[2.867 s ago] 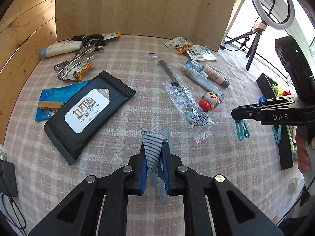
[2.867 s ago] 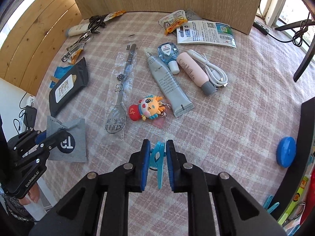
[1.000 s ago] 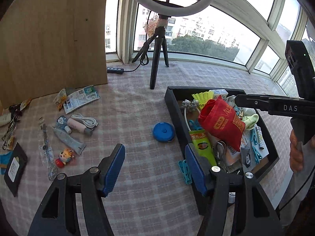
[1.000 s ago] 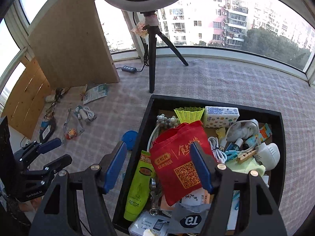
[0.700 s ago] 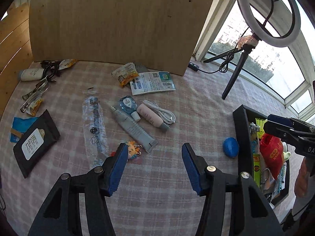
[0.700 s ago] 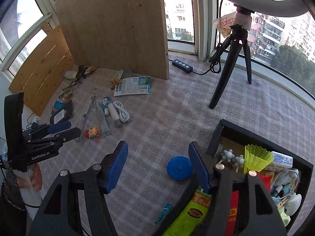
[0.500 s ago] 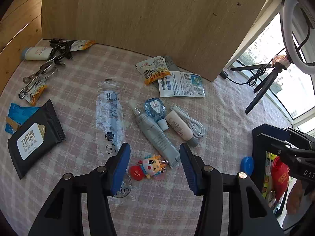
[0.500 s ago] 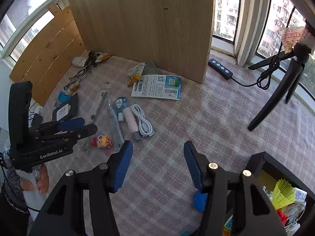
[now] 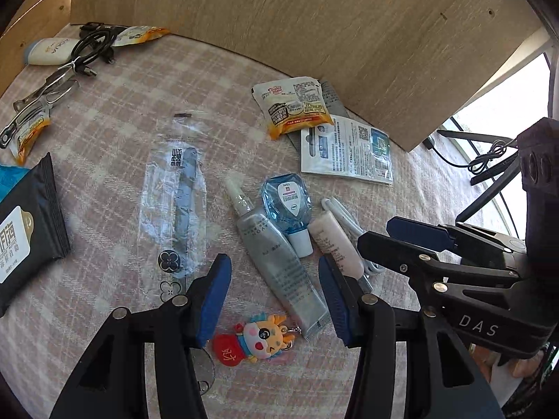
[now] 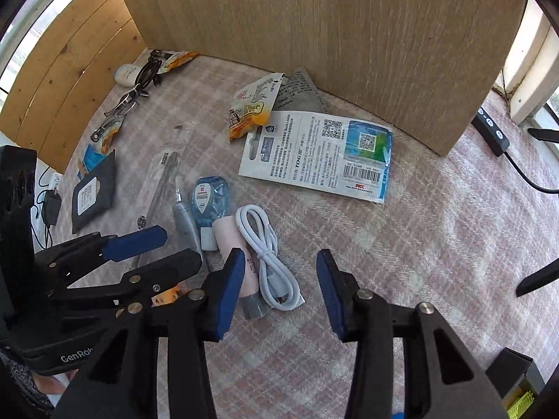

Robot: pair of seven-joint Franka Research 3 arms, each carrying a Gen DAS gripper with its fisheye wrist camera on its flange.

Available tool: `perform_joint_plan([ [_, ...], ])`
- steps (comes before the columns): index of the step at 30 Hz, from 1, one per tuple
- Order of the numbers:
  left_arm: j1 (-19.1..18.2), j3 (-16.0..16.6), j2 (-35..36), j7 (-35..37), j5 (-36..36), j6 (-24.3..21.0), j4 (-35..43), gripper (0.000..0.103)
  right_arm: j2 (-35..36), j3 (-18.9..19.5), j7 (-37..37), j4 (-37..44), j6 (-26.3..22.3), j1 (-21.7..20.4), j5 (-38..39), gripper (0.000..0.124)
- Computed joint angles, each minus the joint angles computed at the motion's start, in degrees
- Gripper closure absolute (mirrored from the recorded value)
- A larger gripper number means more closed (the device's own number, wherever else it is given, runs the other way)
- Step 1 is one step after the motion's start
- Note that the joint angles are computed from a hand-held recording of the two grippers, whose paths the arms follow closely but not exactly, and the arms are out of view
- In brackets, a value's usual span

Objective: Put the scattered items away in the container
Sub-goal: 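Grasp the white USB cable with the right tool while the left tool grasps the grey tube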

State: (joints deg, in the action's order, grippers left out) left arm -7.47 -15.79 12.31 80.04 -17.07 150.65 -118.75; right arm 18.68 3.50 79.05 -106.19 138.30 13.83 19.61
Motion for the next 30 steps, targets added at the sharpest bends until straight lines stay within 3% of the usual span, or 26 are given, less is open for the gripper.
perform_joint_plan([
  [10,-3.2,1.2,0.6,-7.3,12.1,0.6,0.5,0.056,1.6,-1.7,3.5,1.4,0.7,1.4,-6.8,0.095],
  [14,-5.5,2.3,1.0,-11.6,20.4,0.1,1.0,0.066,1.3,-2.2,5.5,1.1,0.7,1.7,-8.9,0.102],
  [23,-1.0,-0.9,-1.4,-2.8,8.0,3.8,-2.8,0.082,-1.9,-1.4,6.1,-3.1,3.2,-0.3,-5.3,0.105],
  [24,-0.7,-1.3,-2.1,-1.3,6.2,4.6,-3.5,0.097,-2.7,-1.4,6.0,-4.0,3.8,-0.6,-4.5,0.105],
  [25,-1.1,-1.0,-2.7,-1.5,6.2,4.6,-3.6,0.103,-3.3,-1.2,5.4,-4.7,4.2,-1.0,-3.3,0.105],
  [30,-2.7,0.6,-0.6,-3.4,10.0,2.4,-0.8,0.103,-6.1,-1.5,5.5,-7.6,5.3,-1.1,-3.0,0.112],
])
